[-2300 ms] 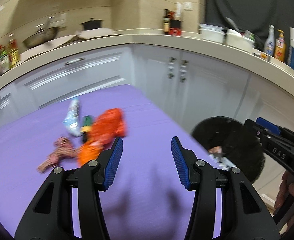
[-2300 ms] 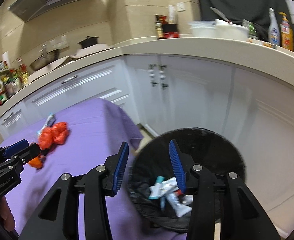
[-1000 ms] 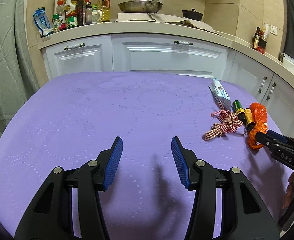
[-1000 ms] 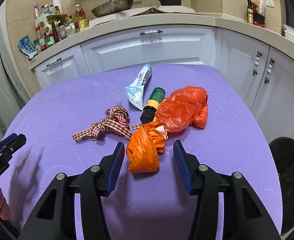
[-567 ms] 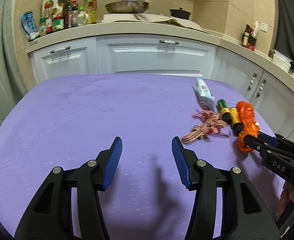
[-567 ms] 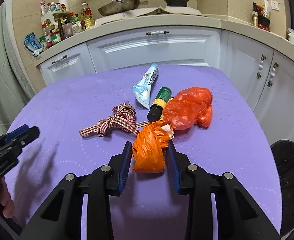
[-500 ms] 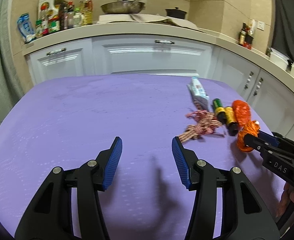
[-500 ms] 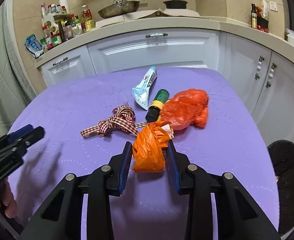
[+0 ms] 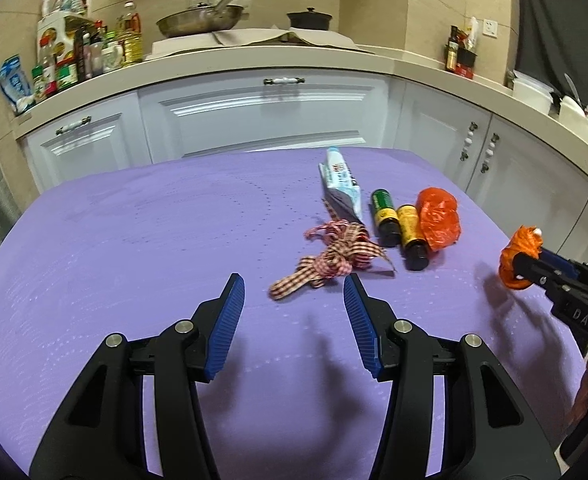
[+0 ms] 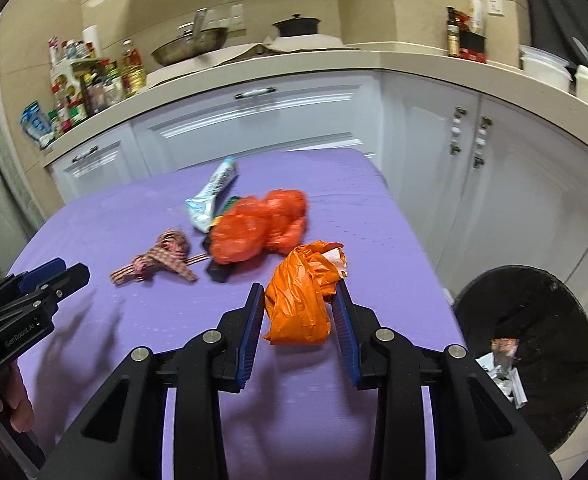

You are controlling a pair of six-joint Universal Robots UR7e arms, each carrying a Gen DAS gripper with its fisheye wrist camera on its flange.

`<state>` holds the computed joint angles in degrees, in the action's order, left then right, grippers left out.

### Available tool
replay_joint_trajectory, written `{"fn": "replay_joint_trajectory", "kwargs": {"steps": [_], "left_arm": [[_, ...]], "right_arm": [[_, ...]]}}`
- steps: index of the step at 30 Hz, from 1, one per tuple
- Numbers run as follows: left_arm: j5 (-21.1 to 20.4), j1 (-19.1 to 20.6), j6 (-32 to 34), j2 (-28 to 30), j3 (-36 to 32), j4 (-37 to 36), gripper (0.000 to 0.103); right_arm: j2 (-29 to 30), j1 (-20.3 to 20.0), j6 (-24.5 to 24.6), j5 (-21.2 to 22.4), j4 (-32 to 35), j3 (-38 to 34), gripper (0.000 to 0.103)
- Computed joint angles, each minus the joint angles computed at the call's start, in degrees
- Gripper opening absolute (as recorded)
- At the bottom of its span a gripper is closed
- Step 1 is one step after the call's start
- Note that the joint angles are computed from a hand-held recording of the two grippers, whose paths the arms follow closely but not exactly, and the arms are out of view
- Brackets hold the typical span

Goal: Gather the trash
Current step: 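Grasp the checkered ribbon with the left tool while the right holds the orange bag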

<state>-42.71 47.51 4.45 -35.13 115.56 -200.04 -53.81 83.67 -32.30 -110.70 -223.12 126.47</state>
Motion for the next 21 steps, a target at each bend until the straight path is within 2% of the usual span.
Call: {"fn": "replay_joint_trajectory", "kwargs": {"steps": [16, 21], "left_arm": [[0.26, 1.28, 0.82, 5.46, -9.13, 8.47, 0.048], [-1.38, 2.14, 0.46, 5.49, -10.10, 11.39, 0.028]], "right_arm": [[-3.59, -4.53, 1.42, 2.99, 2.19, 0.12, 0.035], [-3.63, -4.92, 1.63, 3.16, 2.44, -0.08, 0.035]]}}
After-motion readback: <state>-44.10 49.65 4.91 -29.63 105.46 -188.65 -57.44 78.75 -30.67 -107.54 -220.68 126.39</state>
